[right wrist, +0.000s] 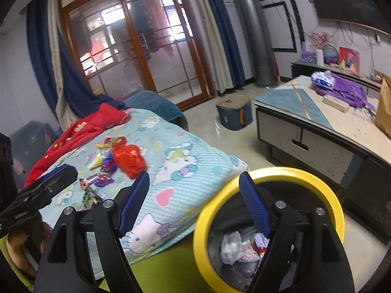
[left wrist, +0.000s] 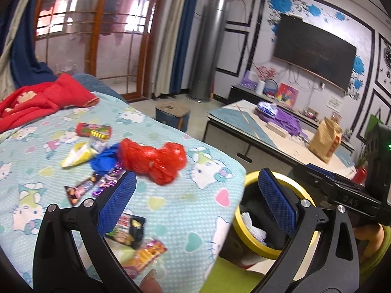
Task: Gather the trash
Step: 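Move both open tools from the bin back toward the bed, then grasp the brown chocolate wrapper with the left tool while the right tool grasps the red plastic bag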
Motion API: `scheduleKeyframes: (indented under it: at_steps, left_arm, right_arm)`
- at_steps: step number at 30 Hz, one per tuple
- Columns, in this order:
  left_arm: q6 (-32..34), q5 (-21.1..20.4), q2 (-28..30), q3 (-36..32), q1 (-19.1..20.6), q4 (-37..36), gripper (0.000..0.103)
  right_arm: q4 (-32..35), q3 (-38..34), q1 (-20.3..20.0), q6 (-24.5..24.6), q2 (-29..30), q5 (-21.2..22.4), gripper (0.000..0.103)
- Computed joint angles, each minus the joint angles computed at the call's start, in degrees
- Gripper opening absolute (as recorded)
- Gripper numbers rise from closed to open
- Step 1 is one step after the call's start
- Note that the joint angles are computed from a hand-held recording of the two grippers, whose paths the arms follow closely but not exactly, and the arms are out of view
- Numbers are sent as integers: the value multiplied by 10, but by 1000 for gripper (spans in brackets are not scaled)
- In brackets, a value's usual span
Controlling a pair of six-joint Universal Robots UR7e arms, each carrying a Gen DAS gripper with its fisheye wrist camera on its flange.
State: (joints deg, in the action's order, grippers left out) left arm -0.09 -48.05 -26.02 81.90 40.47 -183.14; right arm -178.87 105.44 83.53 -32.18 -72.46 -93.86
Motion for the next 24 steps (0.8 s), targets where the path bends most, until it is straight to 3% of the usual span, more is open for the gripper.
scheduleKeyframes:
  at_steps: [24]
  left_arm:
    - [-46, 66, -57, 59, 30, -61, 92]
  right_arm:
    - [57, -71, 81, -44, 91, 0, 79]
